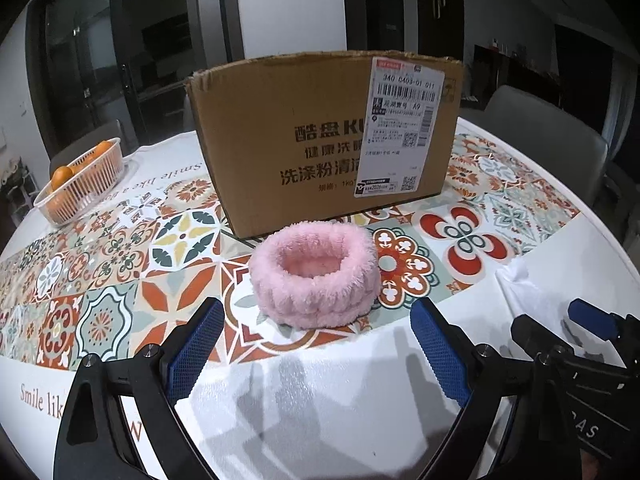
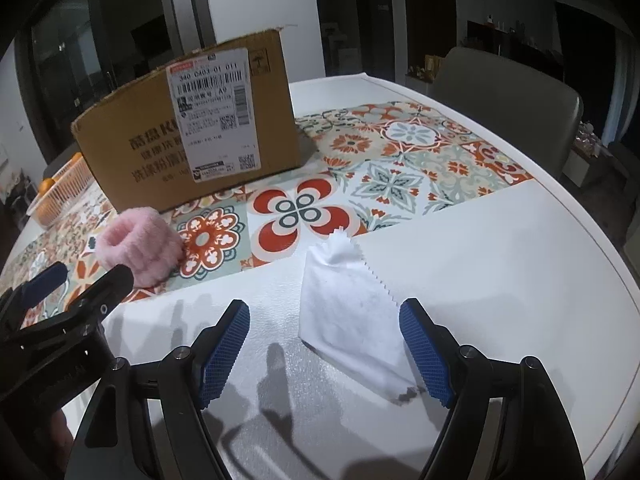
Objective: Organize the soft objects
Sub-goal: 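Move both grippers back toward the pink fluffy headband and white cloth, then grasp the pink fluffy headband with the left gripper while the right pinches the white cloth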
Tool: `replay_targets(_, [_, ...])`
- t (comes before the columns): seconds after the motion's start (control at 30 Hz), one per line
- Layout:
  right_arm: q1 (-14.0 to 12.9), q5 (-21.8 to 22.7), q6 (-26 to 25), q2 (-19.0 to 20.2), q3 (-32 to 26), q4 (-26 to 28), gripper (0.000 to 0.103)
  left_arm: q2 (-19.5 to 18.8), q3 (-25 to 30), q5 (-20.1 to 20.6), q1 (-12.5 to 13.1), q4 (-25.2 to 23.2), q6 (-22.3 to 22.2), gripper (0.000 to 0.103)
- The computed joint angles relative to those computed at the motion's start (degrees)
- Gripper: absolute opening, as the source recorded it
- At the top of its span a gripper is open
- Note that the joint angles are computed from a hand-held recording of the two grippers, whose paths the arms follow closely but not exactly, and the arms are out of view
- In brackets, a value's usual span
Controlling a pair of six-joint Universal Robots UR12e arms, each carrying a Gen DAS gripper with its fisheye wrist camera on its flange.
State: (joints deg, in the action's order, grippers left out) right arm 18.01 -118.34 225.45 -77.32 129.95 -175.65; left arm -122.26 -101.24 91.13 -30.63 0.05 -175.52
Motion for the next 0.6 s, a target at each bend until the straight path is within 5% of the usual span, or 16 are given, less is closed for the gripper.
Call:
replay_targets(0.43, [-1.40, 1.91, 1.70, 0.58, -1.13, 4.27, 0.078, -2.49, 3.83, 1.02, -0.39, -4.57, 2.36, 0.095])
replay_targets(0.6, [-1.25, -0.02, 1.13, 0.79, -1.82, 6.30, 0.063, -3.18, 4.99, 1.68, -0.65, -5.79, 2.83, 0.094])
